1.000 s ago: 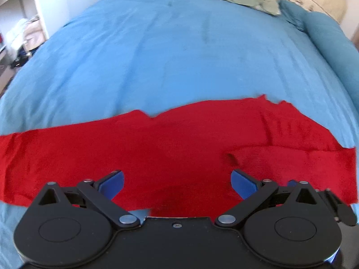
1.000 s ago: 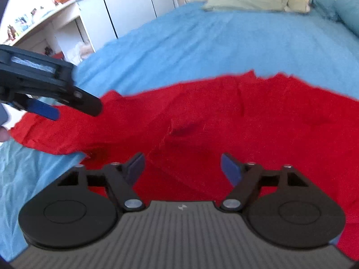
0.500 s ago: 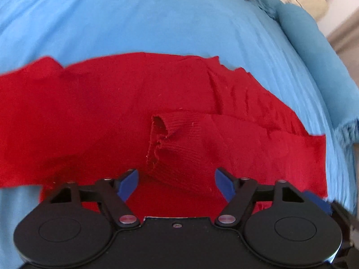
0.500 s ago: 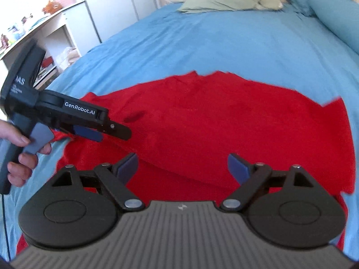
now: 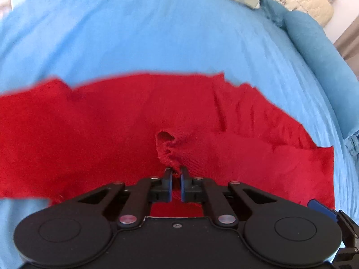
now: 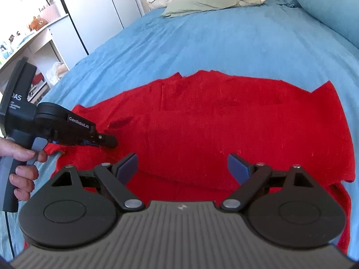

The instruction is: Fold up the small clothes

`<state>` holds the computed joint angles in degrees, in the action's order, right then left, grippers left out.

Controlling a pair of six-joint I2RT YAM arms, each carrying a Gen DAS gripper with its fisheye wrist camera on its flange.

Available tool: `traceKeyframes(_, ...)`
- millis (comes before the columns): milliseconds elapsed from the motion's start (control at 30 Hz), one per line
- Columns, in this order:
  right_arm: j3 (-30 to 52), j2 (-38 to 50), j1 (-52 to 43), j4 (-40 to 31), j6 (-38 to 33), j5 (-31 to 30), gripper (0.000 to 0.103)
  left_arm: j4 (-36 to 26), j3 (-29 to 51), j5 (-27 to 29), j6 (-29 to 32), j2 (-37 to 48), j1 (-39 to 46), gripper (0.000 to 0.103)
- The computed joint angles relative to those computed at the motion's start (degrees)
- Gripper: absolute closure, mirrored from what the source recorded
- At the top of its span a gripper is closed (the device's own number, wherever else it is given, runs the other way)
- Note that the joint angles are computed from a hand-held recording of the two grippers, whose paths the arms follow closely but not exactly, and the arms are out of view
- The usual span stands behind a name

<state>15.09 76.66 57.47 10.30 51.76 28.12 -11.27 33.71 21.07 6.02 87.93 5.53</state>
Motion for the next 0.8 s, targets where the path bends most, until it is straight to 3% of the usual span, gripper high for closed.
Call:
traceKeyframes(167, 0.22, -2.06, -0.26, -1.42, -0.17, 0.61, 0.000, -0.02, -0.62, -2.67, 3.43, -6.13, 2.48, 0.096)
traceKeyframes(300, -0.44, -2.25, -0.67, -0.45, 0.62, -0.22, 0.000, 1.98, -0.76, -3.59, 7.02, -3.07, 6.48, 0.096)
traceKeyframes(433, -0.73, -0.35, -1.10, 0.97, 1.60, -0.80, 0.000, 7.94, -3.22, -5.47, 7.00, -0.27, 7.01, 0.096)
traceKeyframes(633, -1.41, -0.19, -2.79, 0.03, 2.76, -0.39, 0.000, 11.88, -6.97, -6.05, 8.11, -2.71, 9.02, 0.092)
traceKeyframes(667, -1.57, -0.72, -3.35, -0.69, 2.57, -0.30, 0.000, 12.07, -7.52, -7.29, 7.68, -3.81, 7.94, 0.086)
traceKeyframes(700, -1.87, -1.40, -3.82, -1.29, 2.41, -0.12, 0.000, 11.76, -7.89, -8.35, 7.69, -5.26, 7.23, 0.066)
traceKeyframes(733, -2.20, -2.08, -4.47, -1.92, 2.13, 0.14, 0.000, 10.85, -8.27, -8.08, 8.43, -7.61, 7.42, 0.038)
traceKeyframes(800, -3.01, -3.23, -5.86, -2.54, 1.56, 0.78, 0.000, 10.65, -9.81, -5.27, 9.53, -11.64, 8.10, 0.019)
